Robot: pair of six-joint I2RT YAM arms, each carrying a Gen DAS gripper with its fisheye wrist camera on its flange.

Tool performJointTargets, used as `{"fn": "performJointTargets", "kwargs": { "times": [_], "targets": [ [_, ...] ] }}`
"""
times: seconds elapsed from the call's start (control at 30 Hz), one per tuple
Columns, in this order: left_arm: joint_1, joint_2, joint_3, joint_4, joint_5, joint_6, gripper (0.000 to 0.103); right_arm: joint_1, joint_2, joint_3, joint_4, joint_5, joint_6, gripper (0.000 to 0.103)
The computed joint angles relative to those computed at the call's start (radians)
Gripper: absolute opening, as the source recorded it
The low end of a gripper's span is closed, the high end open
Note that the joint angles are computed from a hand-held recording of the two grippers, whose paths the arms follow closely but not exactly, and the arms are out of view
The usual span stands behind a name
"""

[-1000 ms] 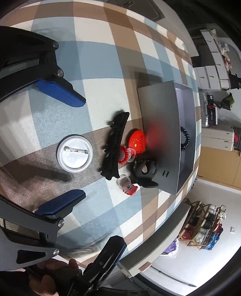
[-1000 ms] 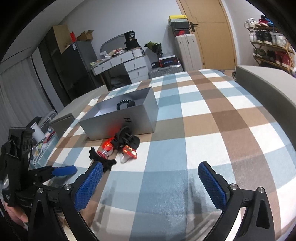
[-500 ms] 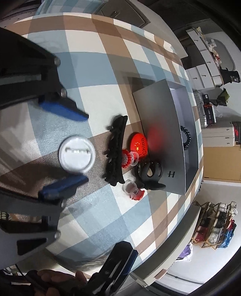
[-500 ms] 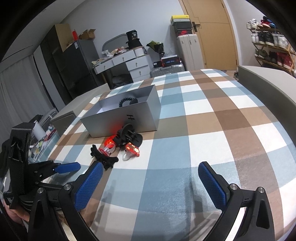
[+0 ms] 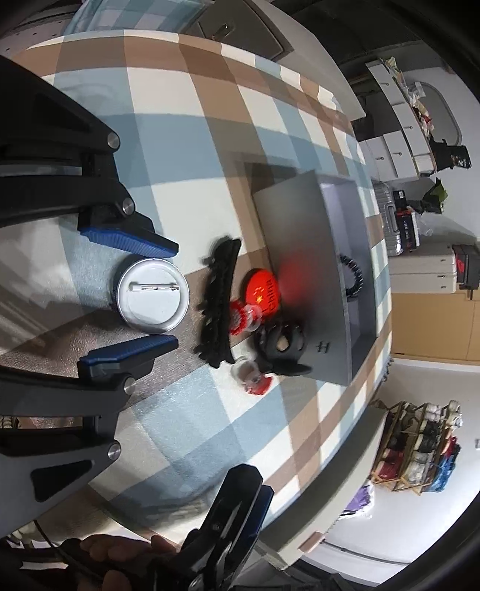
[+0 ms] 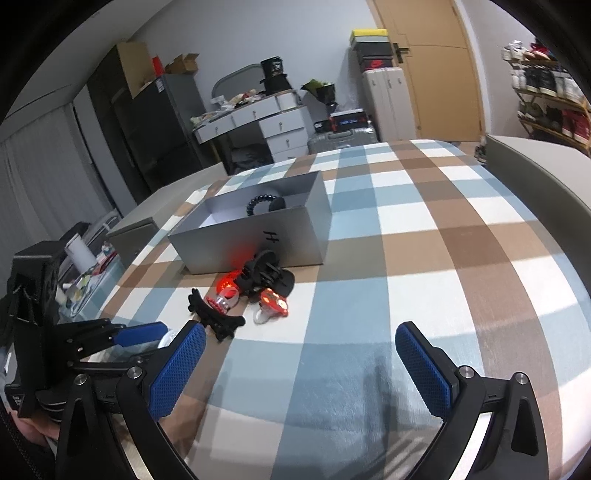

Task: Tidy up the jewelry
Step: 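Move the left gripper over the white round badge, then grasp the white round badge with the left gripper while the right gripper grasps the black claw clip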

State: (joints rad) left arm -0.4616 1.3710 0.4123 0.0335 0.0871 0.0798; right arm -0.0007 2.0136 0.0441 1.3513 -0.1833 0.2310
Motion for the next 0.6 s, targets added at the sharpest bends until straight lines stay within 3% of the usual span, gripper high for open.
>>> {"fn": "performJointTargets", "kwargs": {
  "times": [0.2, 0.37, 0.6],
  "targets": [
    [0.080, -0.072, -0.007, -0.010, 0.035, -0.004, 0.037, -0.034, -0.092, 0.116, -0.207, -0.127, 0.004, 0.103],
    [0.139, -0.107, -0.015, -0.005, 0.060, -0.004, 0.037, -0.015, -0.060, 0.279, -0.404, -0.199, 0.028, 0.103],
    [0.198, -0.118, -0.019, -0.001, 0.096, 0.006, 0.037, 0.033, 0.018, 0.425, -0.551, -0.170, 0.052, 0.091]
  ]
}}
